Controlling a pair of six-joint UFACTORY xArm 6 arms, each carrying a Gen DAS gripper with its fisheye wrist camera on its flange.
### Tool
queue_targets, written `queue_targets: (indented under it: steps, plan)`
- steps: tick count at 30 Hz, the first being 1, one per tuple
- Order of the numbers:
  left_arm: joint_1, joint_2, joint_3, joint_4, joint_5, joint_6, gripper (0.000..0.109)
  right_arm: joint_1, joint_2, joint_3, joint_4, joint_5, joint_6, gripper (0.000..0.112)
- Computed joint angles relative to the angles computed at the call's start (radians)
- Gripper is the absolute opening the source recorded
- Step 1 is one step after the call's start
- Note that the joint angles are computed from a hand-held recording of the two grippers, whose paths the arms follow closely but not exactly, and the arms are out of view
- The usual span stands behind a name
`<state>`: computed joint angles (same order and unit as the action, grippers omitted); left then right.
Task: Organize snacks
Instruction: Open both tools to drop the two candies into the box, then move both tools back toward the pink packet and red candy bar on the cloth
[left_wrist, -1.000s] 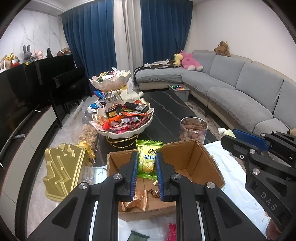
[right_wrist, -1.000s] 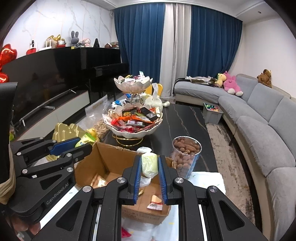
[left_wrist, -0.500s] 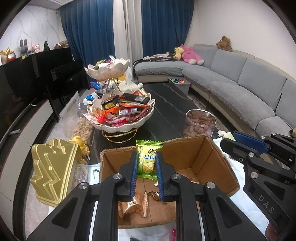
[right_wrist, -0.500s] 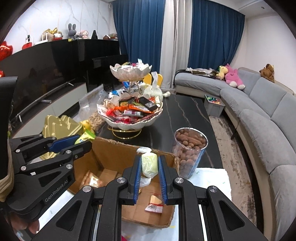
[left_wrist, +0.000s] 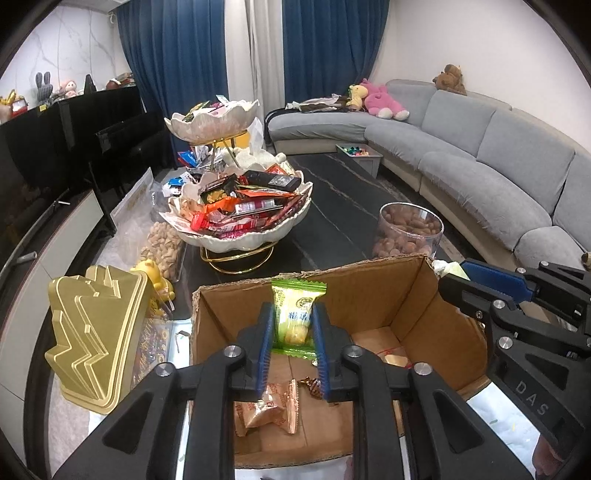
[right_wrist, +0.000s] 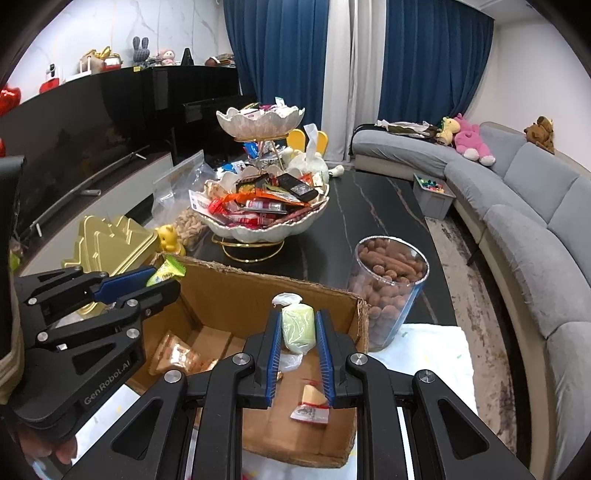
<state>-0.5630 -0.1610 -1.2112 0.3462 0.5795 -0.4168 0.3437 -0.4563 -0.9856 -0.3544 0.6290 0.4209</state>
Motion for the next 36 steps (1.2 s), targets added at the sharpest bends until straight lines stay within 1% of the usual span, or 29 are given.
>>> queue_targets:
  steps: [2, 3, 4, 6, 7, 8, 9, 11, 23, 27, 34, 36]
  plan:
    - [-0.001, -0.003, -0.002, 0.012, 0.006, -0.008, 0.033, 0.003, -0.001, -0.006, -0.014, 0.006, 0.011, 0.034]
    - [-0.003, -0.007, -0.001, 0.028, 0.010, -0.021, 0.037, 0.005, -0.009, -0.003, -0.037, 0.005, 0.031, 0.049]
    - [-0.003, -0.013, 0.000, 0.037, 0.012, -0.028, 0.039, 0.005, -0.016, 0.000, -0.053, 0.003, 0.045, 0.061]
    - [-0.006, -0.020, -0.001, 0.052, 0.020, -0.040, 0.052, 0.007, -0.031, 0.001, -0.091, 0.006, 0.084, 0.070]
    - [-0.008, -0.024, -0.002, 0.068, 0.027, -0.053, 0.056, 0.007, -0.036, 0.000, -0.097, 0.010, 0.090, 0.072]
    - [-0.010, -0.029, -0.001, 0.082, 0.031, -0.063, 0.061, 0.009, -0.040, -0.002, -0.102, 0.016, 0.096, 0.072]
    - [-0.011, -0.035, 0.000, 0.091, 0.033, -0.070, 0.064, 0.011, -0.043, -0.006, -0.108, 0.023, 0.102, 0.072]
    - [-0.014, -0.047, 0.000, 0.109, 0.040, -0.080, 0.065, 0.015, -0.047, -0.016, -0.120, 0.037, 0.113, 0.073]
    - [-0.047, -0.111, -0.003, 0.166, 0.087, -0.116, 0.066, 0.048, -0.119, -0.023, -0.177, 0.094, 0.175, 0.073]
    - [-0.058, -0.144, 0.011, 0.175, 0.100, -0.129, 0.070, 0.063, -0.149, -0.021, -0.202, 0.129, 0.216, 0.073]
    - [-0.083, -0.195, 0.035, 0.195, 0.129, -0.150, 0.070, 0.097, -0.206, -0.006, -0.235, 0.190, 0.273, 0.073]
    - [-0.093, -0.207, 0.040, 0.207, 0.140, -0.162, 0.072, 0.107, -0.218, -0.004, -0.240, 0.208, 0.285, 0.073]
